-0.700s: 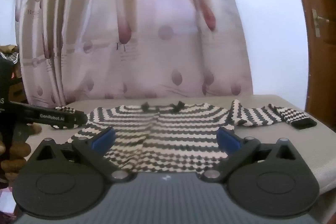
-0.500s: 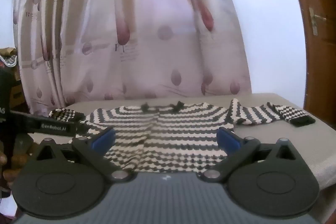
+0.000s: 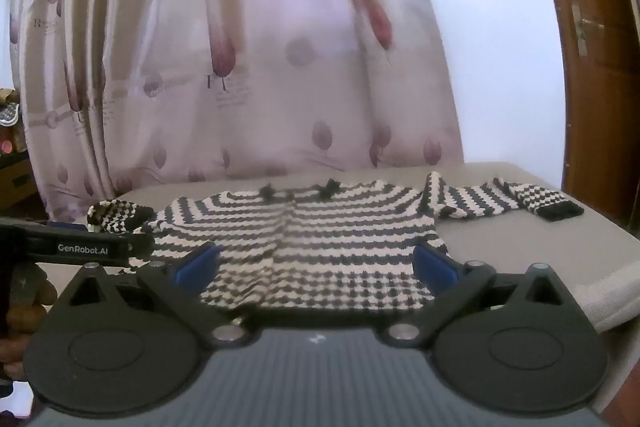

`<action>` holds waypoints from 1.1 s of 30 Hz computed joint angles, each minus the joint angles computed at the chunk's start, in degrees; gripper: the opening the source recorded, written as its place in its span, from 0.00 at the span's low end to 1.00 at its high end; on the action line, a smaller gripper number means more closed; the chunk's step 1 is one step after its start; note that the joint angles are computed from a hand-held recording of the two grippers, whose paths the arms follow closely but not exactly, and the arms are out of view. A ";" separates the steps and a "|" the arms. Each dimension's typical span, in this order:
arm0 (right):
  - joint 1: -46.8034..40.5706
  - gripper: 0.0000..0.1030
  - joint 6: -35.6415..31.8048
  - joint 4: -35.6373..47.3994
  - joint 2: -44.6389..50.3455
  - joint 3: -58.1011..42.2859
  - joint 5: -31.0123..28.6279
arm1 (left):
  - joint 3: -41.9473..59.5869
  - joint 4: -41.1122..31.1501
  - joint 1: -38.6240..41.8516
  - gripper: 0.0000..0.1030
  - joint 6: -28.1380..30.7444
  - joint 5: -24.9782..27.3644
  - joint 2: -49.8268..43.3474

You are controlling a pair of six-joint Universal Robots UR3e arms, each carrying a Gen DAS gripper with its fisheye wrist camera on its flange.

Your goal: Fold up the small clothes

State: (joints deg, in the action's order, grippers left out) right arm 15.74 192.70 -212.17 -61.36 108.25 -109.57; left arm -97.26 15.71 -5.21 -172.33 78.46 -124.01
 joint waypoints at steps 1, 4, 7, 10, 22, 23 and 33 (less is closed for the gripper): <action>-0.20 1.00 0.30 -0.07 -0.34 0.38 0.58 | 0.04 -0.08 0.06 1.00 -0.06 0.09 0.04; 0.00 1.00 0.60 0.51 -0.19 -0.10 0.36 | 0.05 0.16 0.20 1.00 -0.14 0.52 -0.16; -0.06 1.00 0.47 0.77 0.04 -0.31 0.83 | 0.32 -0.25 0.34 1.00 -0.26 1.12 -0.42; -0.11 1.00 0.42 0.92 0.17 -0.24 1.33 | 0.44 -0.59 0.57 1.00 -0.41 1.27 -0.66; -0.24 1.00 0.20 1.71 0.15 -0.16 2.89 | 0.80 -1.30 0.23 1.00 -0.27 3.08 -1.19; -0.28 1.00 0.16 1.82 0.14 -0.17 3.03 | 0.74 -1.18 0.22 1.00 -0.19 3.21 -1.24; -0.97 1.00 1.05 3.44 0.05 -0.91 4.78 | 3.35 -2.66 0.58 1.00 0.42 5.09 -2.68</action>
State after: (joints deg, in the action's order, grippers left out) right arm 14.77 193.76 -208.73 -61.32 107.34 -104.79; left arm -93.90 13.05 -4.63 -171.90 83.54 -126.68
